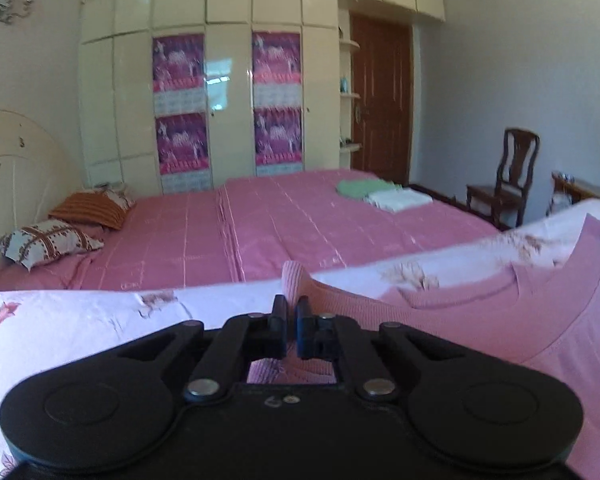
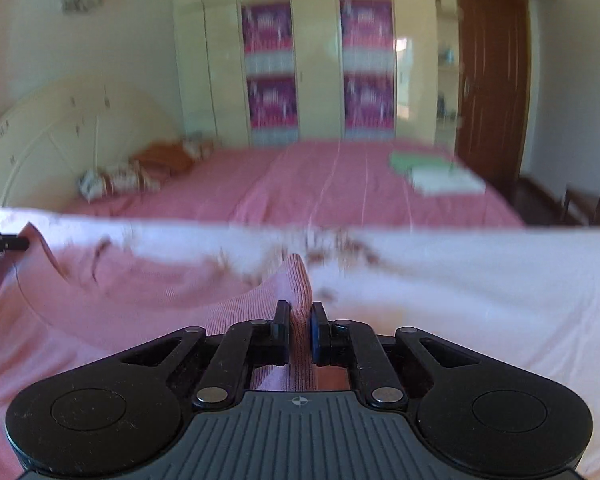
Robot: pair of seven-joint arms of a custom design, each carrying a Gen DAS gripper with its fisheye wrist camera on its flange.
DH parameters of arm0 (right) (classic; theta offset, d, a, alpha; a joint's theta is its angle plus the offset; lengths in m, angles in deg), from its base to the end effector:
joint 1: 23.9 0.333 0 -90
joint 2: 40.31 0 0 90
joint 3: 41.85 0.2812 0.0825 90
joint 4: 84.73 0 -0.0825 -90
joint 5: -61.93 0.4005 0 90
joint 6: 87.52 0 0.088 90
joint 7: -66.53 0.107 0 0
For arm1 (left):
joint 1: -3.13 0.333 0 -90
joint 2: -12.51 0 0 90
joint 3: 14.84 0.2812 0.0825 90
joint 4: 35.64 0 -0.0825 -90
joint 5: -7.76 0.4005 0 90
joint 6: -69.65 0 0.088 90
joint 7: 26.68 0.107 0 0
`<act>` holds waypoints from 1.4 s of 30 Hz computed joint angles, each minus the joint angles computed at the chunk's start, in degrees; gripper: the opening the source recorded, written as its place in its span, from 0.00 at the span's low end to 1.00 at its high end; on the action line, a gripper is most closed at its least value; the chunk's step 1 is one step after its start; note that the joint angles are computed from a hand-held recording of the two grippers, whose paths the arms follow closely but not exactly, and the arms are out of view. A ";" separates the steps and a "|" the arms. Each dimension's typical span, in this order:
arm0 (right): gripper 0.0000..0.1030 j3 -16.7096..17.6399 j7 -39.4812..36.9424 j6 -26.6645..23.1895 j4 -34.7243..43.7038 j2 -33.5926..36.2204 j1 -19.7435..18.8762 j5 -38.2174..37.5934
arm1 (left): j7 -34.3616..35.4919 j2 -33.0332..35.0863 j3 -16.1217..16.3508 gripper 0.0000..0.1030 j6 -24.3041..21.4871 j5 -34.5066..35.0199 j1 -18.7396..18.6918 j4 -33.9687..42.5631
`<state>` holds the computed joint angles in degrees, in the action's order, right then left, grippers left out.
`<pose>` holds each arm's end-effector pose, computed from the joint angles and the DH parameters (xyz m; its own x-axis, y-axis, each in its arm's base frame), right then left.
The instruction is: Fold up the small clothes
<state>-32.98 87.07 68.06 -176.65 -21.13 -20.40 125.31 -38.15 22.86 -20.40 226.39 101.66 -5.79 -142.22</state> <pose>0.6967 0.1066 0.4719 0.5661 -0.8154 -0.1206 -0.4561 -0.1880 -0.8699 0.6141 -0.1957 0.4256 0.1676 -0.9852 -0.0368 -0.3985 -0.0336 -0.9165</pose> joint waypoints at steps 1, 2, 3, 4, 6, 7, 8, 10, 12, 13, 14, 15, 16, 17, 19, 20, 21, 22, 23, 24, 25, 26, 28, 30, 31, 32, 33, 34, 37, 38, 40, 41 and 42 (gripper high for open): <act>0.08 1.21 -3.29 2.45 0.29 0.05 -0.11 3.15 | -0.94 0.19 -0.04 0.03 -1.93 0.53 -0.38 0.71; 0.08 1.70 -5.45 4.71 0.51 0.31 0.19 4.91 | 1.16 1.33 -0.09 0.03 -2.21 -2.24 -0.16 2.15; 0.08 1.82 -6.15 7.17 1.63 1.56 1.01 5.01 | 4.69 2.73 -0.14 0.03 -2.55 -6.95 0.11 3.63; 0.08 1.09 -3.52 8.41 3.15 3.31 2.16 2.48 | 7.86 4.22 -0.07 0.03 -2.68 -11.28 0.27 5.00; 0.08 -2.75 9.70 7.00 6.97 7.54 5.37 -8.44 | 16.56 7.11 -0.09 0.03 -3.27 -20.16 0.30 7.35; 0.09 -3.95 13.87 6.36 8.28 9.01 6.33 -12.05 | 21.24 8.81 -0.21 0.03 -4.48 -23.89 0.11 9.06; 0.09 -5.27 17.85 5.20 9.33 10.19 7.31 -15.66 | 23.99 9.41 0.00 0.03 -4.99 -25.85 -0.18 9.35; 0.09 -6.60 22.46 4.43 9.97 11.31 8.32 -20.75 | 23.94 8.83 1.58 0.03 -4.68 -25.55 -1.48 8.52; 0.09 -4.80 22.81 4.83 9.27 11.01 6.74 -20.95 | 24.70 8.29 2.40 0.03 -3.58 -27.12 -1.84 7.73; 0.09 -3.92 22.83 4.81 9.03 10.81 5.88 -21.15 | 25.89 8.23 2.55 0.04 -3.13 -28.66 -1.62 7.44; 0.09 -3.35 23.24 4.60 8.91 10.78 5.23 -21.78 | 26.17 8.21 2.82 0.04 -3.13 -29.23 -1.86 7.34; 0.09 -3.16 24.24 4.48 9.35 11.27 5.02 -23.03 | 27.46 8.57 2.91 0.06 -3.55 -29.87 -2.08 7.86; 0.09 -3.05 25.01 4.97 9.05 11.25 4.98 -24.40 | 27.49 8.62 3.35 0.17 -4.43 -29.66 -2.57 8.22; 0.09 -2.66 25.64 4.83 9.02 11.21 4.56 -25.41 | 23.96 7.89 4.31 0.35 -6.44 -27.26 -3.94 7.95; 0.30 -2.22 30.48 5.80 7.93 10.15 4.17 -30.98 | 13.85 3.83 6.06 0.52 -10.17 -18.06 -6.76 4.68; 0.54 -2.84 30.19 10.37 4.98 8.35 5.18 -31.58 | 9.14 0.97 5.36 0.57 -8.02 -13.26 -6.20 2.11; 0.57 -1.46 25.88 12.69 1.26 4.90 4.21 -28.16 | 6.25 -1.41 4.59 0.58 -5.55 -10.48 -5.83 0.09; 0.57 1.93 17.98 11.83 -1.32 1.82 1.41 -20.72 | 6.37 -2.25 3.15 0.60 -4.68 -10.54 -5.84 -0.31; 0.57 6.93 12.93 7.76 -3.52 -0.96 -3.38 -14.89 | 8.34 -2.00 1.72 0.61 -3.10 -12.28 -5.53 0.04; 0.57 9.93 11.12 3.76 -5.74 -3.46 -6.37 -12.18 | 9.42 -1.21 0.32 0.61 -1.05 -13.44 -5.21 0.74; 0.50 11.29 6.51 0.96 -8.33 -6.03 -7.37 -7.67 | 9.92 0.66 -0.90 0.63 1.64 -14.46 -5.28 2.29; 0.38 11.64 3.27 -1.61 -10.81 -8.35 -7.27 -4.80 | 10.74 2.52 -1.72 0.63 3.88 -15.62 -5.63 3.57; 0.33 11.41 1.14 -5.77 -14.69 -11.62 -5.75 -3.07 | 14.17 6.01 -2.45 0.64 3.88 -17.42 -7.60 5.92; 0.32 11.14 -1.82 -4.52 -18.16 -13.64 -3.39 -2.90 | 19.74 8.87 -2.94 0.64 3.02 -23.94 -8.35 7.07; 0.32 10.91 -1.74 -1.73 -19.56 -13.86 -1.79 -4.65 | 20.26 9.44 -2.28 0.64 1.91 -24.28 -9.27 7.07; 0.32 10.49 -2.10 0.48 -20.39 -13.75 -0.65 -5.01 | 16.77 8.89 -0.02 0.64 3.48 -20.62 -10.64 6.00; 0.32 10.02 -4.96 1.49 -20.82 -13.70 -0.12 -2.97 | 15.75 7.69 0.23 0.65 4.74 -20.98 -10.06 4.56; 0.32 9.17 -6.24 1.26 -20.88 -13.57 0.21 -2.30 | 16.76 6.38 0.39 0.64 4.27 -21.93 -9.91 3.26; 0.34 5.18 -1.95 -4.23 -21.16 -15.14 0.06 -2.54 | 14.87 -0.15 1.45 0.77 -2.07 -22.05 -9.94 -4.61; 0.34 3.87 0.79 -3.11 -22.11 -15.95 0.51 -4.30 | 8.92 -3.22 1.03 0.78 1.16 -20.12 -7.12 -9.01; 0.35 0.68 5.36 -6.89 -22.69 -16.68 0.09 -4.90 | 5.42 -6.86 1.06 0.75 1.60 -18.69 -4.98 -13.83; 0.30 -0.66 5.96 -8.34 -23.08 -16.90 -0.03 -3.26 | 5.73 -8.06 0.54 0.70 1.05 -19.04 -4.12 -15.06; 0.22 -1.44 5.74 -6.60 -24.07 -17.45 0.60 -2.84 | 5.69 -9.14 0.07 0.68 1.64 -19.62 -3.17 -15.87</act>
